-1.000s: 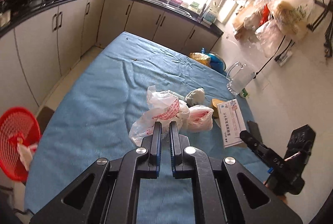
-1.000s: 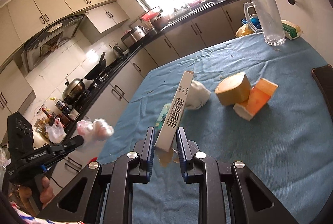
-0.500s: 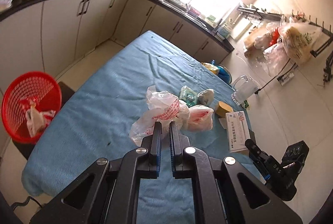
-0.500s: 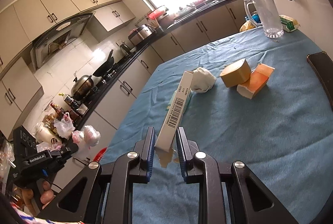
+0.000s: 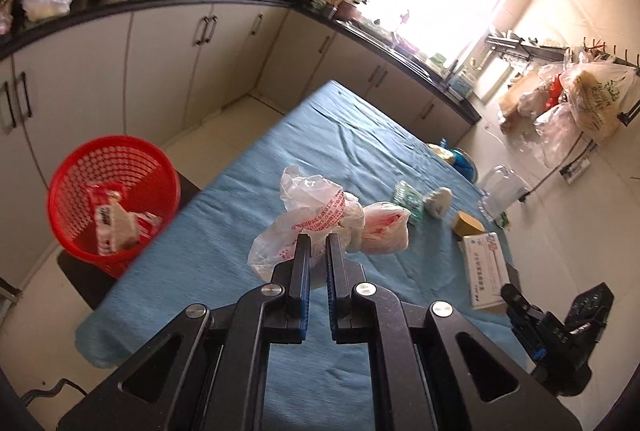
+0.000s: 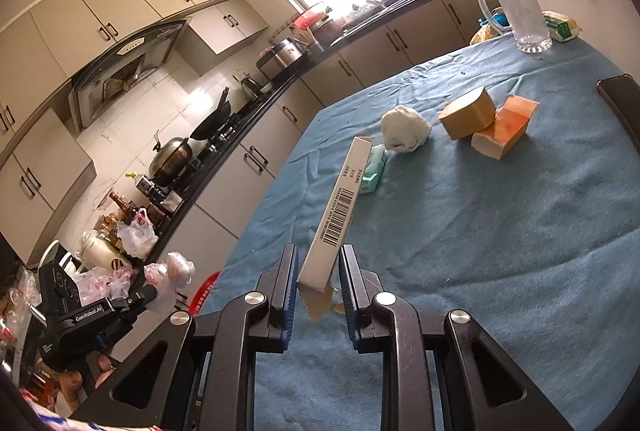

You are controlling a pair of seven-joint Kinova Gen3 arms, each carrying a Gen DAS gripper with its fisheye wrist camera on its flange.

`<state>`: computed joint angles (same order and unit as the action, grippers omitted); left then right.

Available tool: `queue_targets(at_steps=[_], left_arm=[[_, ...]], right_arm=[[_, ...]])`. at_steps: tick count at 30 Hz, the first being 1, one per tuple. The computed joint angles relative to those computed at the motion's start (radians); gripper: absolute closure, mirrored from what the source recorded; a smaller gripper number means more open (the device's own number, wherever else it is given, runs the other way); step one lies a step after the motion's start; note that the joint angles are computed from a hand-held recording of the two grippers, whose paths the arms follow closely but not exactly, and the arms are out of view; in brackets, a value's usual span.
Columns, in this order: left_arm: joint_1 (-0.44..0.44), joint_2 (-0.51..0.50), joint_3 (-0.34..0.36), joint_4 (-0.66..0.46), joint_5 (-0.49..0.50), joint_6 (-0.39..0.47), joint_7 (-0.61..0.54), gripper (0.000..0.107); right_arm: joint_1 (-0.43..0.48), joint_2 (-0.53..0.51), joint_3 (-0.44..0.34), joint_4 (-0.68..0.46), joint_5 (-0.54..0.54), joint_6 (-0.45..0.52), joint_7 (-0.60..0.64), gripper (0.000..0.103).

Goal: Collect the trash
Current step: 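Lift the plastic bag and barcode box and carry them toward the red basket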

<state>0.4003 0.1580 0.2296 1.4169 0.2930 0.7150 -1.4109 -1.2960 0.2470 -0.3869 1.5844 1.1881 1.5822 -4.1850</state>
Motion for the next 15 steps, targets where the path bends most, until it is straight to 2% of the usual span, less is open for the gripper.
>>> queue_targets(at_steps=[10, 15], left_arm=[[0.031, -0.031, -0.032, 0.051, -0.166, -0.078, 0.118, 0.101], [0.014, -0.042, -0.038, 0.073, -0.195, -0.103, 0.144, 0.101]], right_arm=[[-0.002, 0.021, 0.024, -0.027, 0.016, -0.060, 0.042, 0.081], [-0.002, 0.027, 0.055, -0.034, 0.007, -0.120, 0.074, 0.081]])
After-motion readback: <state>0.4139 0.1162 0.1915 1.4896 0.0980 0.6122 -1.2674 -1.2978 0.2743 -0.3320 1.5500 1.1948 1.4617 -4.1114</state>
